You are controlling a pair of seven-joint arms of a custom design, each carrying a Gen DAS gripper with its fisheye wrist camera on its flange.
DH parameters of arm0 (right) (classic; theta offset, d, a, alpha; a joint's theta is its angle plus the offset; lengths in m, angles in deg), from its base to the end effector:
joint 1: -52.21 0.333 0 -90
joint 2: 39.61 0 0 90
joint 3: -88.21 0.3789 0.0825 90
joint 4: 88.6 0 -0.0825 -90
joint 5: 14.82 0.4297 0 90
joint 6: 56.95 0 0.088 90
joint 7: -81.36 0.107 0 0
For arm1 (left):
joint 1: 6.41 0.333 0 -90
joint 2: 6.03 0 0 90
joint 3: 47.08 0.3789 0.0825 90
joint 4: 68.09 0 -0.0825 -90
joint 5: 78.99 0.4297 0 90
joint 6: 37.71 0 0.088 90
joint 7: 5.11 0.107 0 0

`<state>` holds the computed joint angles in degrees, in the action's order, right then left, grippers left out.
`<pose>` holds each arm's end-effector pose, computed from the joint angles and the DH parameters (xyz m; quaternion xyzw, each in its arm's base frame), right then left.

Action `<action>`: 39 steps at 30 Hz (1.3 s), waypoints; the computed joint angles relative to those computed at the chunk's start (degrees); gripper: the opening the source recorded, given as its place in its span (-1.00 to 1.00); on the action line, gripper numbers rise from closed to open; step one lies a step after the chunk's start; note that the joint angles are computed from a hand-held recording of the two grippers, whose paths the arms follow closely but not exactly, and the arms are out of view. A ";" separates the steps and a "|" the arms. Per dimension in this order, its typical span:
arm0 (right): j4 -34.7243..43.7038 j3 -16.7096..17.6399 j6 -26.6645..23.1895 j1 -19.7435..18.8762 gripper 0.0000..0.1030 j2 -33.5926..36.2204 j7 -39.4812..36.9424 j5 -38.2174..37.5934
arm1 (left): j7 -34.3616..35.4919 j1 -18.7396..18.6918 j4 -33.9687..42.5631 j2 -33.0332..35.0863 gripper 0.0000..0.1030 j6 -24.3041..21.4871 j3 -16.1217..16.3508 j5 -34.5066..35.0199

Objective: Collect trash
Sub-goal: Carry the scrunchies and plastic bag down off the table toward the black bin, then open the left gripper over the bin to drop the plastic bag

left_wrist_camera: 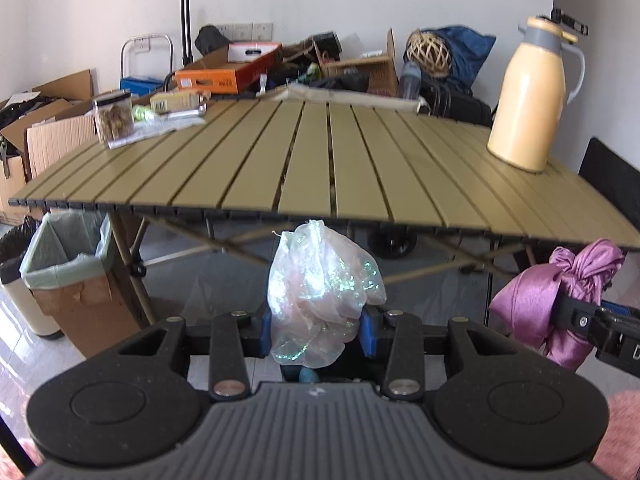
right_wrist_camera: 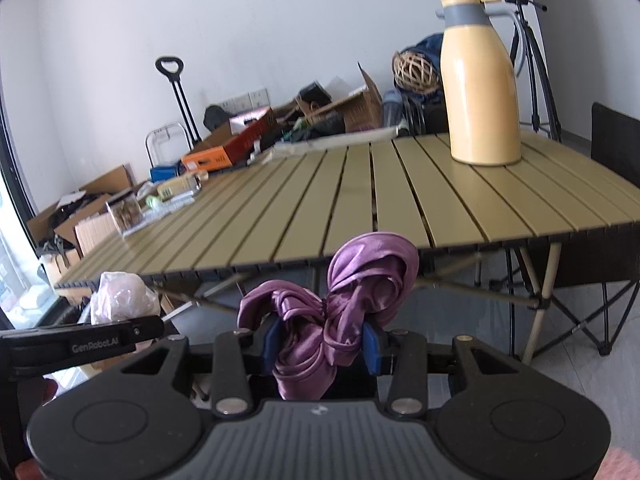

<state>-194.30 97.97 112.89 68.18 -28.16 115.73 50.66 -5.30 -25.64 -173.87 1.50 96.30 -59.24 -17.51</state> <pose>0.6574 0.2382 0.5350 -0.7116 0.4968 -0.1507 0.4735 0.5926 -0.3371 0.5437 -0.7447 0.4984 -0.2659 0.3553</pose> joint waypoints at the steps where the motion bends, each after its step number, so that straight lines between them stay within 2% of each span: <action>1: -0.25 -0.32 -0.23 0.19 -0.22 0.14 0.87 -1.04 | 0.06 -0.02 -0.32 0.11 -0.22 0.04 -0.06 -0.32; 11: -1.82 -1.85 -1.80 0.83 -0.22 2.82 9.17 -10.43 | 0.96 0.18 -2.35 2.15 -0.22 1.02 0.25 -4.39; 22: 0.22 -4.22 -3.68 2.29 -0.22 9.18 21.70 -23.94 | 3.38 2.08 -5.01 5.04 -0.22 3.97 1.44 -10.35; 39: 7.14 -6.87 -6.58 2.66 -0.22 16.74 34.51 -34.07 | 12.38 3.84 -1.98 10.61 -0.22 5.72 2.22 -19.42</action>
<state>-187.16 91.10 106.31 70.85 -11.42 150.25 16.60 7.08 -21.80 -175.85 12.11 102.02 -57.02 -36.93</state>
